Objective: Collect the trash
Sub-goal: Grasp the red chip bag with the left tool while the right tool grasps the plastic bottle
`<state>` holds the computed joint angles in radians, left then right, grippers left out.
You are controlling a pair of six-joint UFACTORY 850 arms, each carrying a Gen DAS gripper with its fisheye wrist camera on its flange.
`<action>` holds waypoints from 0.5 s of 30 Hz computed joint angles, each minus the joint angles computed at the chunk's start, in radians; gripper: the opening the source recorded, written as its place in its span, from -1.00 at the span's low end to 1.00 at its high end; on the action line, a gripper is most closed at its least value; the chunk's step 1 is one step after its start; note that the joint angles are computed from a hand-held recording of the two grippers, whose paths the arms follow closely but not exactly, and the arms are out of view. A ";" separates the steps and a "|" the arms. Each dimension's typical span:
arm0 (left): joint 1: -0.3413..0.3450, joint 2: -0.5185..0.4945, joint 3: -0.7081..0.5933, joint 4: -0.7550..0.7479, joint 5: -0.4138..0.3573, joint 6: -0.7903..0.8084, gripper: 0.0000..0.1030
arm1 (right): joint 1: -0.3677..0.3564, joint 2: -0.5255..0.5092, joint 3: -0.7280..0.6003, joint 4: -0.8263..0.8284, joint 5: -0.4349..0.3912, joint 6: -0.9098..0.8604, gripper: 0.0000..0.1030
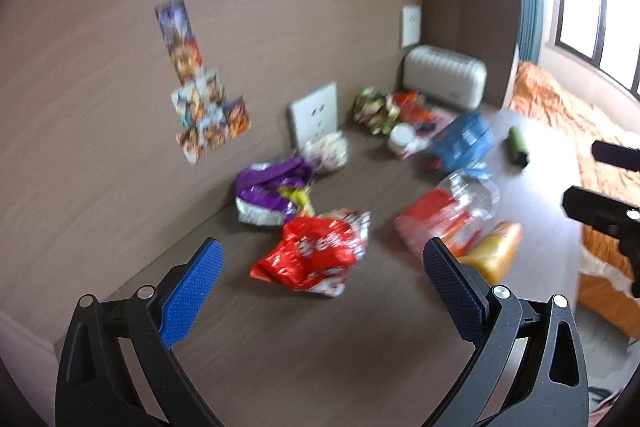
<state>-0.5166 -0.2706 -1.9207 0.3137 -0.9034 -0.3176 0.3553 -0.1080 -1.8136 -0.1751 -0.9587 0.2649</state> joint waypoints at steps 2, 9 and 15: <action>0.022 -0.021 0.001 -0.025 0.006 0.041 0.91 | 0.002 -0.032 -0.021 0.010 -0.021 -0.009 0.92; 0.065 -0.115 -0.037 -0.121 -0.003 0.202 0.91 | 0.028 -0.202 -0.169 -0.016 -0.170 -0.038 0.92; 0.089 -0.174 -0.075 -0.197 0.007 0.274 0.91 | 0.088 -0.293 -0.218 -0.191 -0.266 -0.066 0.92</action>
<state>-0.4276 -0.4445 -1.9954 0.1165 -0.8969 -0.0439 0.4429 -0.4010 -2.0315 -0.3658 -1.2246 0.1987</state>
